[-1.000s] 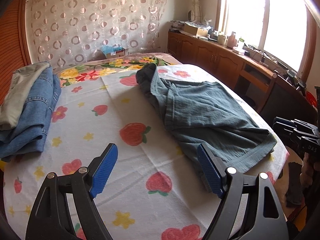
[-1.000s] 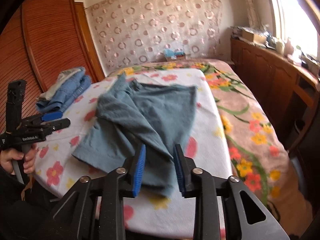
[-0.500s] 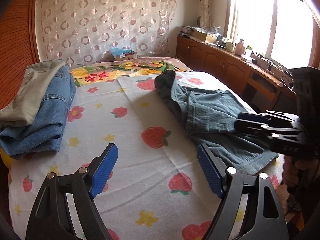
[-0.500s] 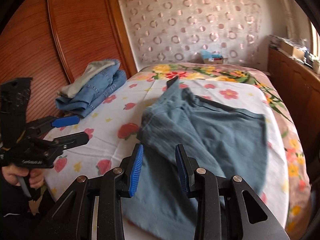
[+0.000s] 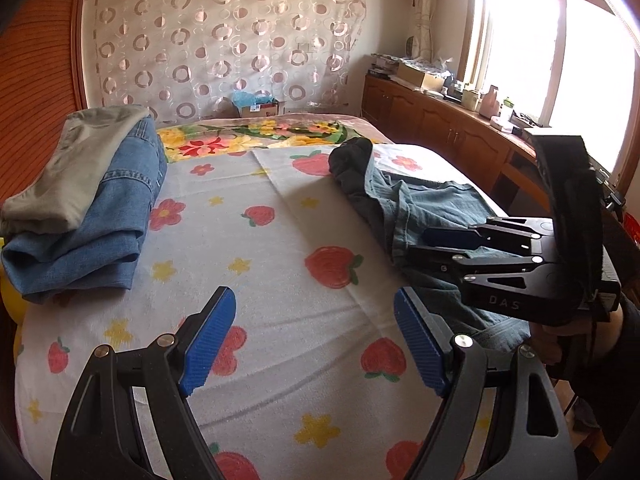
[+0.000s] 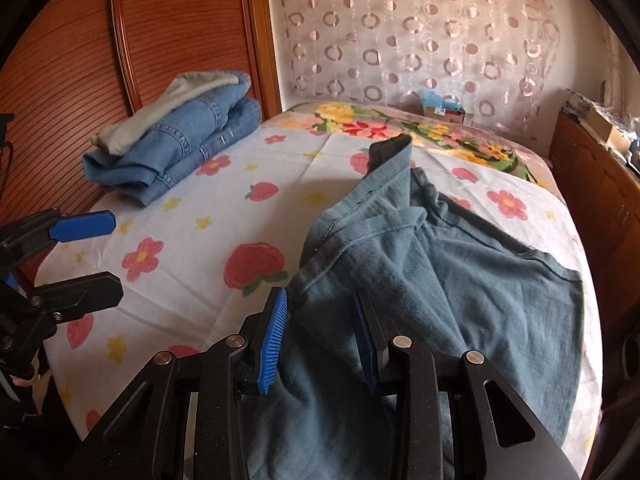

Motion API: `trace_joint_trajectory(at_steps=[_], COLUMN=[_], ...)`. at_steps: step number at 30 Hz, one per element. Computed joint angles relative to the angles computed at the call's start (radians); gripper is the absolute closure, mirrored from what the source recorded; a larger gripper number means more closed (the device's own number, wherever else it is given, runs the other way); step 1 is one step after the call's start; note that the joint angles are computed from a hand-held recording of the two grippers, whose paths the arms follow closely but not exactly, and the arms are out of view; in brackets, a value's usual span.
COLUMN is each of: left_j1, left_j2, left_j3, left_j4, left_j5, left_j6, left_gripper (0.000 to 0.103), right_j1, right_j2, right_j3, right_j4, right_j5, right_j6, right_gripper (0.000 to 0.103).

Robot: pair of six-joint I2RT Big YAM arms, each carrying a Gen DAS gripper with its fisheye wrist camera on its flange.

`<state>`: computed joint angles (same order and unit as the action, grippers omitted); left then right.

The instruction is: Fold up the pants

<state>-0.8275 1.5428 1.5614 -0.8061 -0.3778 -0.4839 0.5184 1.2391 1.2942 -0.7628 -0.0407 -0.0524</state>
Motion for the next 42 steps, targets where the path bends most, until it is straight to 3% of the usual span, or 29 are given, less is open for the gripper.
trace_joint_trajectory(at_steps=[2, 6, 8, 18, 22, 32, 42], left_j1=[0.001, -0.001, -0.004, -0.015, -0.02, -0.035, -0.05], left_j2=[0.0, 0.004, 0.009, 0.025, 0.036, 0.076, 0.163], left_j3=[-0.003, -0.003, 0.002, 0.016, 0.026, 0.078, 0.192], left_j4=[0.002, 0.002, -0.001, -0.008, -0.012, -0.029, -0.06], left_j5=[0.003, 0.009, 0.012, 0.025, 0.028, 0.037, 0.073], left_j6=[-0.002, -0.003, -0.002, 0.007, 0.012, 0.042, 0.095], left_gripper=[0.021, 0.021, 0.021, 0.021, 0.021, 0.021, 0.021], right_j1=[0.004, 0.013, 0.008, -0.057, -0.089, -0.104, -0.111], right_j2=[0.02, 0.031, 0.018, -0.051, -0.052, -0.047, -0.076], right_j3=[0.019, 0.028, 0.021, 0.01, 0.009, 0.003, -0.017], right_j4=[-0.021, -0.025, -0.009, 0.028, 0.009, 0.023, 0.044], right_j5=[0.014, 0.047, 0.032, 0.009, -0.087, -0.13, -0.098], right_j6=[-0.006, -0.024, -0.019, 0.015, 0.053, 0.057, 0.035], right_gripper=[0.069, 0.094, 0.097, 0.097, 0.097, 0.097, 0.098])
